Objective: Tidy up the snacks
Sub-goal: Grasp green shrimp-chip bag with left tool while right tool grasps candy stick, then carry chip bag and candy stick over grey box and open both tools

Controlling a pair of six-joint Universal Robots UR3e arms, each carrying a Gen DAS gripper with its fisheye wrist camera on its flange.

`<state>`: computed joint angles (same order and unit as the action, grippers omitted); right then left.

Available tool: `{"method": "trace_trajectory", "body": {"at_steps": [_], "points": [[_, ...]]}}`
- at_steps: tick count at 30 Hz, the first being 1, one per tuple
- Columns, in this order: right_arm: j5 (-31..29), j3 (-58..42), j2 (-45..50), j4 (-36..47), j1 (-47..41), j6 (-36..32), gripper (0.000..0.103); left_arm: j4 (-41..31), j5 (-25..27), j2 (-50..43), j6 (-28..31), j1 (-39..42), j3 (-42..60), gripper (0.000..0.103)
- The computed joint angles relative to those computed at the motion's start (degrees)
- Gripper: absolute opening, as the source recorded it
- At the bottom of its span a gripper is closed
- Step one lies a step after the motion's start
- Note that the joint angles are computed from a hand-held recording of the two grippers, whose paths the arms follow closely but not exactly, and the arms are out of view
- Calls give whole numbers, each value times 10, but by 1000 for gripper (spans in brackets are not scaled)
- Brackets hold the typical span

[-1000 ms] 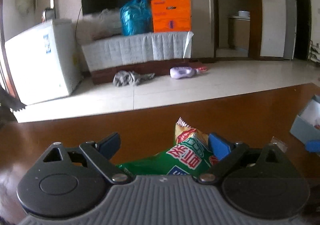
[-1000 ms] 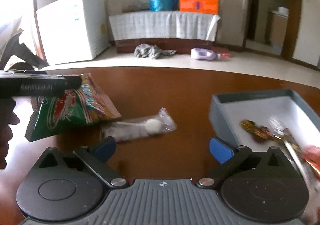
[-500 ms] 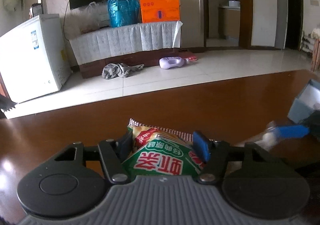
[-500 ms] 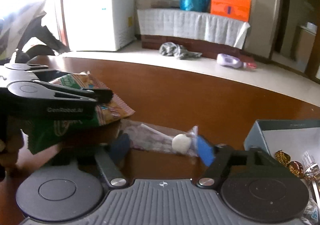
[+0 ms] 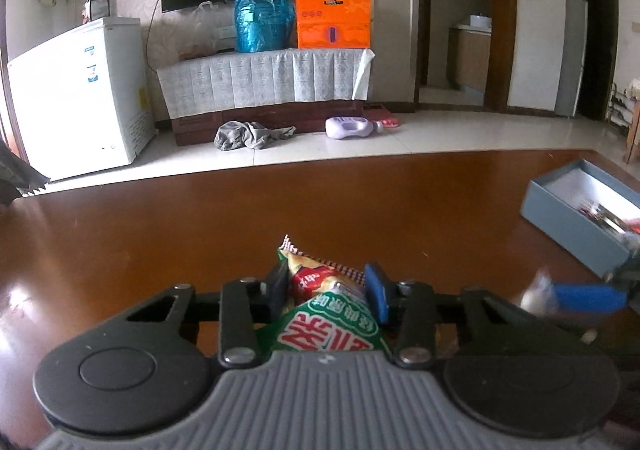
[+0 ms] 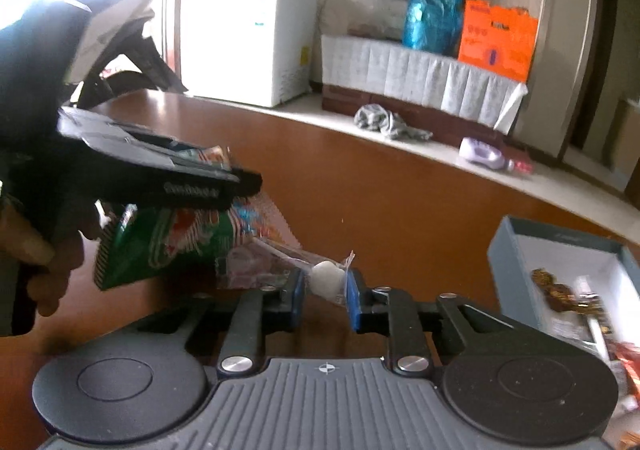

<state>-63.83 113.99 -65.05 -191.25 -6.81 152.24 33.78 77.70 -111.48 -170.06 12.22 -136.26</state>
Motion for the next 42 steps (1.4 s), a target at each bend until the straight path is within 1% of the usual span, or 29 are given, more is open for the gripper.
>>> {"method": "trace_trajectory", "body": {"at_steps": [4, 6, 8, 9, 12, 14, 18, 20, 23, 27, 29, 33, 39, 42], "points": [[30, 68, -84, 12, -33, -25, 24, -14, 20, 71, -11, -29, -52, 34], [55, 100, -127, 24, -67, -31, 24, -42, 47, 109, -21, -59, -54, 33], [86, 129, -170, 49, -107, -41, 24, -72, 80, 142, -28, -96, -48, 30], [101, 141, -190, 62, -128, -48, 24, -86, 98, 151, -34, -115, -42, 20], [148, 183, -255, 108, -193, -80, 24, -131, 159, 178, -55, -175, -27, 20], [182, 209, -300, 150, -240, -107, 24, -152, 210, 180, -74, -220, -15, 18], [239, 235, -377, 246, -323, -160, 24, -213, 275, 187, -97, -288, 28, 16], [261, 236, -402, 285, -359, -178, 24, -239, 291, 192, -98, -308, 54, 16], [288, 235, -426, 337, -404, -202, 24, -280, 317, 190, -98, -344, 109, 15], [309, 232, -433, 370, -445, -225, 24, -332, 353, 166, -102, -394, 193, 15], [315, 231, -432, 376, -461, -229, 24, -353, 366, 149, -102, -414, 235, 15], [321, 235, -418, 368, -487, -233, 24, -380, 369, 105, -97, -441, 317, 14], [287, 220, -333, 255, -480, -187, 24, -417, 365, -18, -109, -487, 493, 14], [253, 192, -273, 197, -453, -159, 24, -447, 355, -102, -126, -503, 604, 14]]}}
